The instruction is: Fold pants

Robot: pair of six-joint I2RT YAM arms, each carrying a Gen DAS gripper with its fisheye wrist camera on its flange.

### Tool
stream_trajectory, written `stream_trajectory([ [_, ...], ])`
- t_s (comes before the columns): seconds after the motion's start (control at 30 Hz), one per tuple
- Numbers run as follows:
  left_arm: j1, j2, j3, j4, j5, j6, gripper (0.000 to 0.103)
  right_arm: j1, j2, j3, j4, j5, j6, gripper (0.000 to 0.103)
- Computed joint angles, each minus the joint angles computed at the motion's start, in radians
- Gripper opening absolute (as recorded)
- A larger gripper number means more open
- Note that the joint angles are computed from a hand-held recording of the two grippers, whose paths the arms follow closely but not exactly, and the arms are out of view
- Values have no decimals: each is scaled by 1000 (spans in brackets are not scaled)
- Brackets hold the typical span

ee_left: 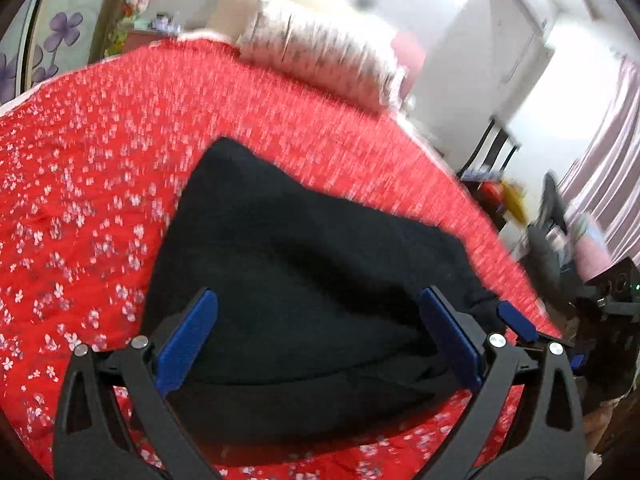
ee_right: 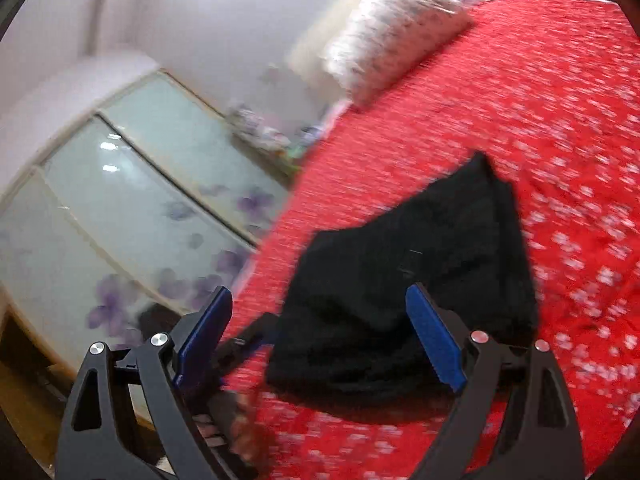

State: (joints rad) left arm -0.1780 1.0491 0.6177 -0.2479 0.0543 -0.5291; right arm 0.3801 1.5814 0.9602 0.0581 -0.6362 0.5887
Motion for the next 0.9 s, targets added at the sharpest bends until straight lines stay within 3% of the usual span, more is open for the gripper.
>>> stream_trajectory([
  [0.03,1,49,31,-44,18,12,101,-13,44,14,-41,-23,18,90],
  [0.1,-16,102,54,-102,15,56,101,-48,64,-24,27,-106,86,86],
  [0.27,-77,50,15,-138,-44,104,101,-82,54,-41,12,-183,65,84],
  [0.4,-79,-38,-5,-128,-88,97,101,-91,-25,-25,7,-163,53,86],
  [0.5,-58,-64,24,-140,-122,69,101,-79,-79,13,-4,-61,-20,96],
  [0.67,51,57,158,-158,-17,67,101,-53,46,166,-23,-57,-5,96],
  [0.83,47,237,320,-178,-98,139,101,-32,170,287,-49,-56,-10,96],
  [0.9,60,330,375,-174,-79,177,101,-19,233,374,-159,-9,-57,96],
])
